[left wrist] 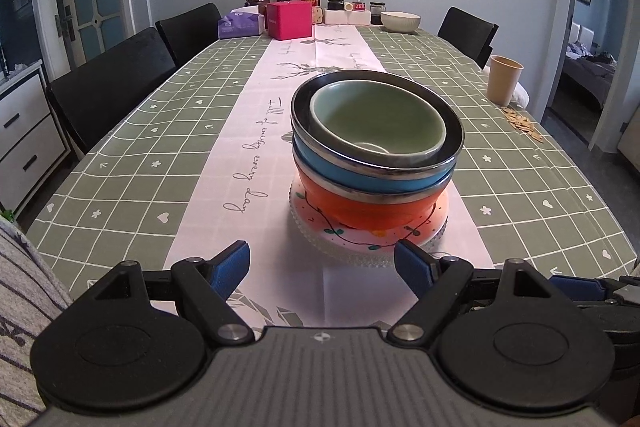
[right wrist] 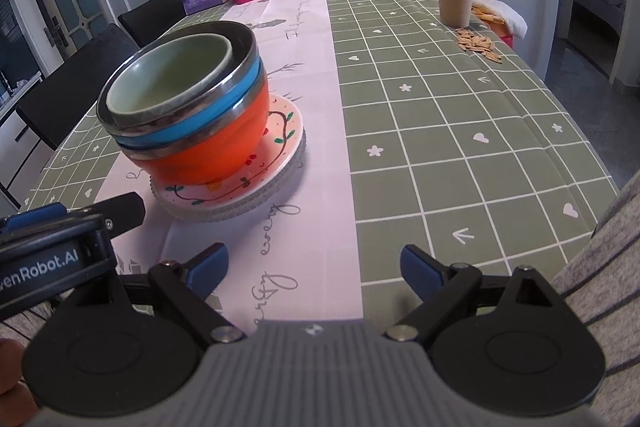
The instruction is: Organize plates and bowls
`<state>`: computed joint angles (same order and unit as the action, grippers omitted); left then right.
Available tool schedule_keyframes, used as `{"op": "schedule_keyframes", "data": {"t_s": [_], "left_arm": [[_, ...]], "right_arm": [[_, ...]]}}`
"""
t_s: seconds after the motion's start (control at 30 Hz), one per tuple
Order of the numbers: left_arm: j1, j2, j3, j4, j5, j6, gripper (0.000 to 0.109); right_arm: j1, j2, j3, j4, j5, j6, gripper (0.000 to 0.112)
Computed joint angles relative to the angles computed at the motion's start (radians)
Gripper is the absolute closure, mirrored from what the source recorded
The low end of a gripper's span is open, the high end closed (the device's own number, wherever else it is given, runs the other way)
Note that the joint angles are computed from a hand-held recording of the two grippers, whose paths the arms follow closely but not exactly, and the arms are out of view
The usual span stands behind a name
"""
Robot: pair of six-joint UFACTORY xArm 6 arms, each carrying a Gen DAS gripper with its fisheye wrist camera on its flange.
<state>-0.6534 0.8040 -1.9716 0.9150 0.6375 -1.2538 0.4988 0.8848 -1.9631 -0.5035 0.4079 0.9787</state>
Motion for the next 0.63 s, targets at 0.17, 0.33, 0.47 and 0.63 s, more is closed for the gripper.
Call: {"op": "schedule_keyframes", "data": {"t_s": [0.17,0.33,0.47,0.63], "left_arm": [[-0.003,0.003,-0.003,0.002,0.007,0.000,0.013],[-0.004,0.010,-0.012,-0.013,0.013,0.012,0.012],[-0.002,0.007,-0.008,-0.004,0.009,0.005,0.012],[-0.002,0.013,-0.014,-0.016,0.013,0.016,0.012]], "right_arm": [[-0.001,0.000,0.005,0.018,-0.004,-0.011,0.021],[-0.001,0.002,0.003,0.018,0.001,-0.014,0.021],[-0.003,0.001,0.010,0.011,-0.010,-0.003,0.021],[-0.003,0.003,0.008,0.022,-0.009,-0.012,0.021]]}}
